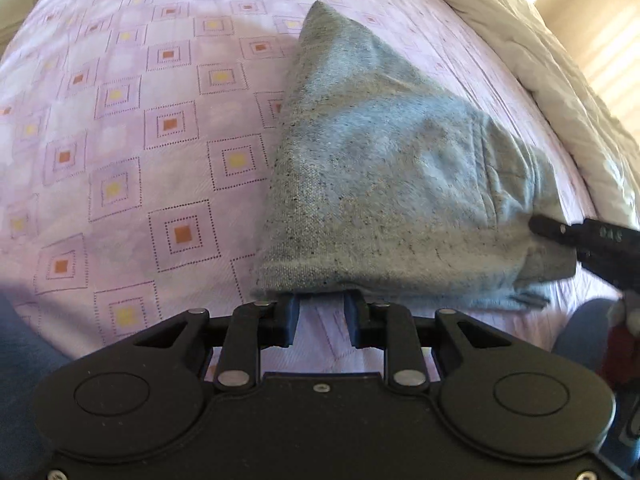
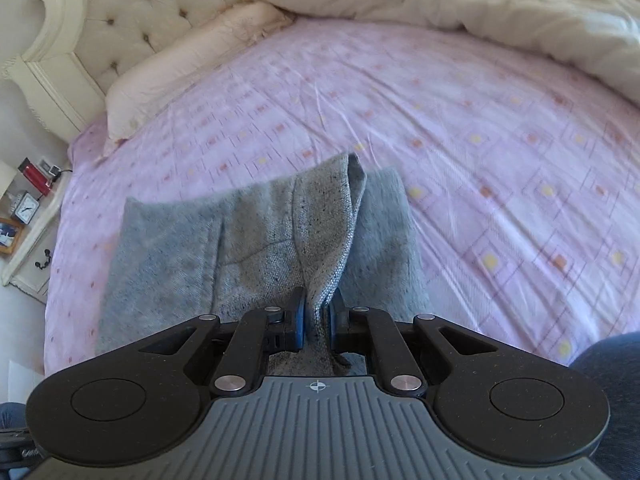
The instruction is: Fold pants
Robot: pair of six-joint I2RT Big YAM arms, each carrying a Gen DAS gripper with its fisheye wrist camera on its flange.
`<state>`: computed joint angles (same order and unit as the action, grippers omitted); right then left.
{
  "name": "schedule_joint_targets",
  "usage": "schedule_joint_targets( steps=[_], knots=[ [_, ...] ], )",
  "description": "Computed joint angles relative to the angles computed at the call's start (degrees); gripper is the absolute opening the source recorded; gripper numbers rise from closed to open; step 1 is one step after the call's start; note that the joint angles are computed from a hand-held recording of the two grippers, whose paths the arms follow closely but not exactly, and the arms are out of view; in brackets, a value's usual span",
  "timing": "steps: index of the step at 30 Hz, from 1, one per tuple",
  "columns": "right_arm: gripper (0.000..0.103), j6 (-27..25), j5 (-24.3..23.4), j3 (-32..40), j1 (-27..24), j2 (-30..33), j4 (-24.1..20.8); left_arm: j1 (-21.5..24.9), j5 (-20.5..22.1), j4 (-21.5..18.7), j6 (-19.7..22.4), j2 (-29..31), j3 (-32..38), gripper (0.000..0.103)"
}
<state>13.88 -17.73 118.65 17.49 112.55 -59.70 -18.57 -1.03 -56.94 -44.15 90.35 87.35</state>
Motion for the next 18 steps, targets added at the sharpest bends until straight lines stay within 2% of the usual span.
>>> schedule_joint_targets(
  steps=[3,6,8,9,11,12,14,16,18],
  knots=[
    [0.011,-4.39,3.85,0.72,0.98,-0.81,-0.23,0.02,0.67,-0.36,4.21,-1.58,0.26,0.033],
    [0.011,-8.37,7.8,2.84,1.95,0.89,-3.59,0.4,3.22,2.63,8.86,-3.66,0.24,0.034],
    [0.011,-10.63,10.06,3.05,2.35,1.8,-5.27,0.65,2.25,4.7,10.08,-3.84,1.01,0.039],
    [0.011,-10.7,10.44,2.6,2.39,1.56,-5.11,0.66,0.91,5.77,9.92,-3.19,1.74,0.047],
    [0.012,-10.68,10.35,2.46,2.31,1.27,-4.89,0.86,-1.48,6.58,9.14,-1.87,2.59,0.053],
    [0.013,-10.36,9.93,2.52,2.15,1.25,-4.98,1.17,-1.32,5.82,8.99,-0.88,3.18,0.053],
    [0.017,-8.81,9.17,2.45,1.69,1.16,-5.16,1.73,1.72,2.71,9.22,1.86,4.6,0.052],
    [0.019,-6.29,7.98,2.31,1.09,0.94,-4.96,1.69,3.99,-2.45,9.44,5.14,6.32,0.051],
    [0.019,-3.69,9.42,1.28,0.72,-0.22,-3.09,1.03,2.82,-0.44,10.01,4.11,4.19,0.051]
  ],
)
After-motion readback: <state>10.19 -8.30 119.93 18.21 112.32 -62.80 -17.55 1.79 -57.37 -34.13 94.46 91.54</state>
